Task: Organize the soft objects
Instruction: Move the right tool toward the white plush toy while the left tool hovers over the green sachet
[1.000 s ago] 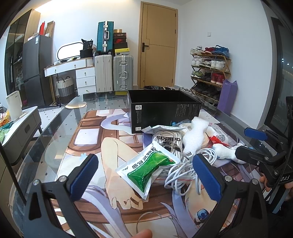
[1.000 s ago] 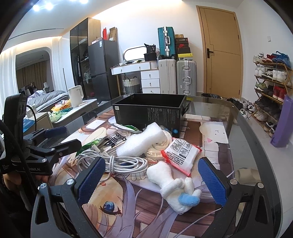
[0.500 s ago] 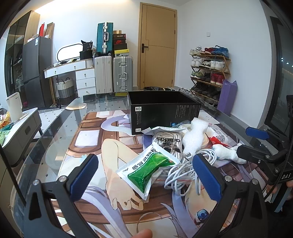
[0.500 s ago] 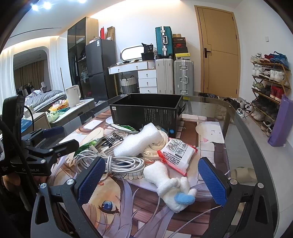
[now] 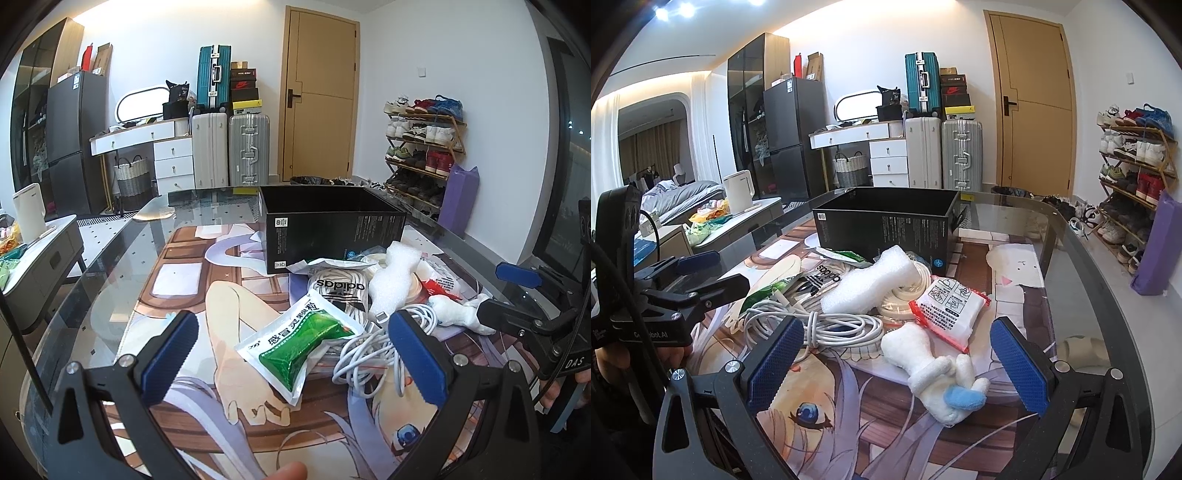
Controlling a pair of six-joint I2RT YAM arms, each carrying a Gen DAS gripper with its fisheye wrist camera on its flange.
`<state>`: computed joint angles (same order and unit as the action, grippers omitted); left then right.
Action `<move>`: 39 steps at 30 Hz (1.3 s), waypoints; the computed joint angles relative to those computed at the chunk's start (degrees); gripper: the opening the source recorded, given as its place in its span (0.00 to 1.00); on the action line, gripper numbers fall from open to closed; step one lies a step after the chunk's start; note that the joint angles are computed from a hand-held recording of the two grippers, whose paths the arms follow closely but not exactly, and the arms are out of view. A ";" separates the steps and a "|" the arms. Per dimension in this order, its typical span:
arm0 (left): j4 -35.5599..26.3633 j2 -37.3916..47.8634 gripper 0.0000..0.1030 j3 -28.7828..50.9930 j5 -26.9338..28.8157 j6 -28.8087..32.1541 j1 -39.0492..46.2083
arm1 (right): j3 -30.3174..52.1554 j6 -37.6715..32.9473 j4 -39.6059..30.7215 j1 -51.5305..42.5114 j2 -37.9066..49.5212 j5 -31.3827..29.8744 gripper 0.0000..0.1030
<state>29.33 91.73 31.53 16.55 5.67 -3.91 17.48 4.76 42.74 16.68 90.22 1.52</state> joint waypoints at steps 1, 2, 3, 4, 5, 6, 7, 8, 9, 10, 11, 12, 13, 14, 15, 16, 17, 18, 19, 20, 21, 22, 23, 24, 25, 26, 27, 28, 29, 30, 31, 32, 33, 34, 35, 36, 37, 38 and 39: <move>-0.15 0.08 1.00 0.17 -0.03 0.07 0.02 | 0.14 0.00 0.02 0.01 0.17 0.02 0.99; -0.16 0.02 1.00 0.08 -0.01 0.10 0.02 | 0.04 0.00 0.21 0.04 0.20 0.20 0.99; 0.01 -0.01 1.00 -0.05 0.05 0.03 0.04 | -0.17 0.06 0.67 0.04 0.28 0.32 0.99; 0.07 0.00 1.00 -0.06 0.12 0.00 0.07 | -0.33 0.13 0.84 -0.03 0.19 0.40 1.00; 0.11 0.02 1.00 -0.04 0.14 -0.03 0.07 | -0.29 0.24 0.74 -0.13 0.13 0.30 0.99; 0.08 -0.03 1.00 -0.01 0.14 -0.04 0.08 | -0.36 0.27 0.77 -0.26 0.05 0.07 0.99; 0.28 0.19 1.00 0.09 -0.03 -0.12 -0.08 | -0.31 0.30 0.65 -0.26 -0.02 0.11 1.00; 0.36 0.26 1.00 0.15 -0.24 -0.15 -0.17 | -0.26 0.26 0.49 -0.27 -0.05 0.07 0.99; 0.45 0.23 1.00 0.08 -0.29 -0.16 -0.18 | -0.10 0.16 -0.05 -0.24 -0.14 0.20 0.99; 0.41 0.32 1.00 0.21 -0.27 -0.21 -0.20 | 0.11 0.09 -0.70 -0.23 -0.26 0.42 0.99; 0.36 0.31 1.00 0.20 -0.18 -0.24 -0.16 | 0.04 0.04 -1.06 -0.35 -0.56 0.29 0.99; 0.41 0.25 1.00 0.09 -0.24 -0.22 -0.16 | 0.04 0.06 -1.50 -0.57 -0.82 -0.18 0.99; 0.36 0.26 1.00 0.14 -0.32 -0.29 -0.18 | 0.28 0.11 -2.00 -0.67 -0.82 -0.56 0.99; 0.29 0.25 1.00 0.23 -0.41 -0.37 -0.22 | 0.39 0.09 -2.39 -0.80 -0.91 -0.84 0.99; 0.31 0.26 1.00 0.24 -0.38 -0.34 -0.21 | 0.43 0.02 -2.51 -0.81 -0.90 -0.87 0.99; 0.32 0.30 1.00 0.35 -0.58 -0.37 -0.32 | 0.66 -0.09 -2.45 -0.75 -0.52 -0.95 0.99; 0.35 0.31 1.00 0.32 -0.54 -0.32 -0.21 | 0.80 -0.29 -2.75 -0.63 -0.44 -1.02 0.99; 0.33 0.32 1.00 0.37 -0.61 -0.32 -0.22 | 0.92 -0.35 -3.00 -0.44 -0.39 -0.85 0.99; 0.38 0.41 1.00 0.47 -0.71 -0.25 -0.29 | 0.98 -0.45 -3.39 -0.25 -0.47 -0.52 0.99; 0.36 0.23 1.00 0.35 -0.69 -0.19 -0.15 | 1.08 -0.38 -3.43 -0.11 -0.25 -0.31 0.99; 0.38 0.15 1.00 0.33 -0.87 -0.17 -0.16 | 1.11 -0.27 -3.56 -0.09 -0.12 -0.34 0.99; 0.46 0.18 1.00 0.42 -0.99 -0.16 -0.16 | 1.18 -0.13 -3.59 -0.04 0.10 -0.28 0.99; 0.45 0.04 1.00 0.33 -0.82 -0.16 0.01 | 1.13 0.02 -3.58 -0.05 0.18 -0.01 0.99; 0.37 -0.01 1.00 0.42 -0.57 -0.26 0.18 | 1.11 0.21 -3.47 0.02 0.31 0.32 0.99; 0.26 -0.05 1.00 0.56 -0.31 -0.43 0.38 | 1.01 0.35 -3.48 -0.07 0.18 0.64 0.99; 0.28 -0.06 1.00 0.56 -0.32 -0.59 0.45 | 0.88 0.40 -3.24 -0.20 0.20 0.71 0.99; 0.28 0.06 1.00 0.68 -0.51 -0.76 0.47 | 0.81 0.52 -3.17 -0.38 0.12 0.80 1.00; 0.31 0.25 1.00 0.82 -0.78 -0.90 0.47 | 0.76 0.57 -3.23 -0.56 0.03 0.83 1.00; 0.67 0.50 1.00 0.86 -1.27 -1.10 0.42 | 0.82 0.48 -3.35 -0.70 -0.02 0.91 1.00; 1.23 0.67 1.00 0.79 -1.52 -1.32 0.41 | 0.81 0.40 -3.39 -0.70 -0.06 1.17 0.99; 1.67 0.77 1.00 0.68 -1.59 -1.38 0.48 | 0.86 0.33 -3.46 -0.69 0.00 1.40 1.00; 2.34 0.69 1.00 0.40 -2.05 -1.45 0.38 | 0.86 0.31 -3.34 -0.58 0.07 2.08 1.00; 2.84 0.58 1.00 0.18 -2.34 -1.41 0.32 | 0.86 0.26 -3.30 -0.59 0.12 2.54 1.00; 3.23 0.42 1.00 0.01 -2.82 -1.21 0.16 | 1.00 0.24 -3.56 -0.59 0.25 2.89 1.00; 3.44 0.33 1.00 -0.12 -2.97 -1.03 0.24 | 1.25 0.26 -4.05 -0.72 0.38 2.85 1.00; 3.47 0.34 1.00 -0.12 -3.22 -0.88 0.17 | 1.49 0.35 -4.44 -0.86 0.57 2.78 1.00; 2.86 0.41 1.00 0.19 -3.36 -0.52 0.12 | 1.85 0.46 -4.81 -1.06 1.01 2.91 1.00; 2.28 0.46 1.00 0.43 -3.39 -0.35 0.07 | 2.27 0.58 -5.33 -1.11 1.41 3.27 1.00; 1.88 0.58 1.00 0.63 -3.34 -0.22 0.13 | 2.69 0.68 -5.86 -1.24 1.89 3.45 1.00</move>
